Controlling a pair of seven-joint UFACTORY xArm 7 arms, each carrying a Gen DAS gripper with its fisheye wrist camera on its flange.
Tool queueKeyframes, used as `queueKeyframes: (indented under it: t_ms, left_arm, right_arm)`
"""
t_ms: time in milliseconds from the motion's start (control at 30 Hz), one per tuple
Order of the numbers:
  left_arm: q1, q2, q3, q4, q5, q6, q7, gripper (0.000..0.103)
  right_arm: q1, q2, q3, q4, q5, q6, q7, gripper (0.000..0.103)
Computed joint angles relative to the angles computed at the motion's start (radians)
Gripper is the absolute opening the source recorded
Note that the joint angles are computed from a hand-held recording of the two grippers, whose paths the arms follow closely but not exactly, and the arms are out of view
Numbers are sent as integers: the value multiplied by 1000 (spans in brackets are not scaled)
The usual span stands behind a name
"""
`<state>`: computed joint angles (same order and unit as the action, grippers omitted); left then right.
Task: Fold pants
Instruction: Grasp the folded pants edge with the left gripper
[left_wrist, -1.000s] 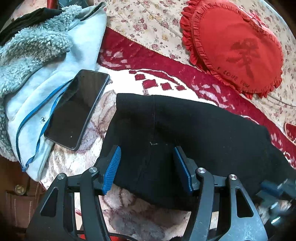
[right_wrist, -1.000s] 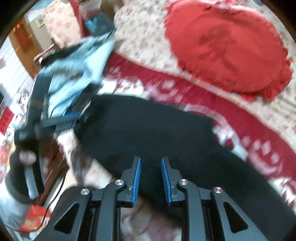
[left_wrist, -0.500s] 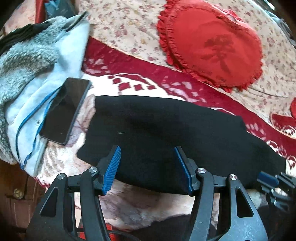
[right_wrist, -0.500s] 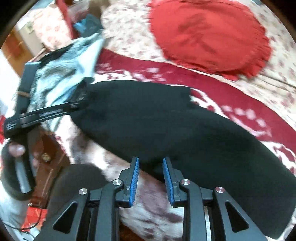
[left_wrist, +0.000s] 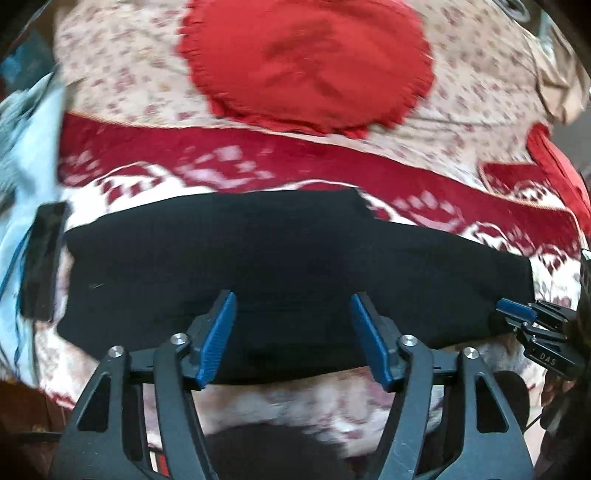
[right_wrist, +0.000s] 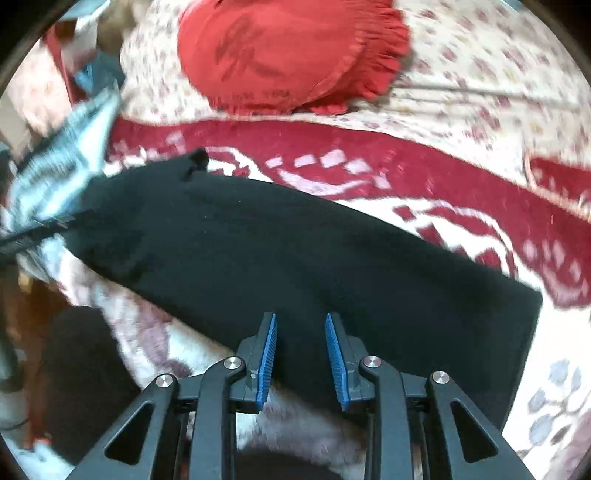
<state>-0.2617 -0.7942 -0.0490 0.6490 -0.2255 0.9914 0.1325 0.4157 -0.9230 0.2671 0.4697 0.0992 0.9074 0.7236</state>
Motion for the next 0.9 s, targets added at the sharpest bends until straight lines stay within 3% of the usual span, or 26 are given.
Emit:
queueKeyframes:
  t_ms: [100,300,400,600,700,800,900]
  left_arm:
    - [-48,36,-42,23,-20,-11,-3,65]
    - [-146,140,-121,79,-42,-51,-11,65]
    - [-184,205,-161,116,-35,-81,-29,65]
    - [-263,326,-194,194,-53,-108,-43,65]
    - [-301,394,-209,242,-71,-127,-38,65]
    - [-332,458,-213,290,-99,-130,-17,65]
    - [-351,528,-235,342,-98,-139,-9,65]
  right_arm:
    - [-10,-99,24,-18,-29,126,38,26]
    - [-11,-424,4,-144,-2,240,123,26]
    - [-41,-492,15,-144,-24,329,131,27]
    - [-63,-642,15,-185,-1,396,157,35]
    - [-57,-733,17,-229,31,381,175,36]
    - [-45,-808,22,-279,64,363,195,45]
    - [-37,-878,42,-320,85,355,228,46]
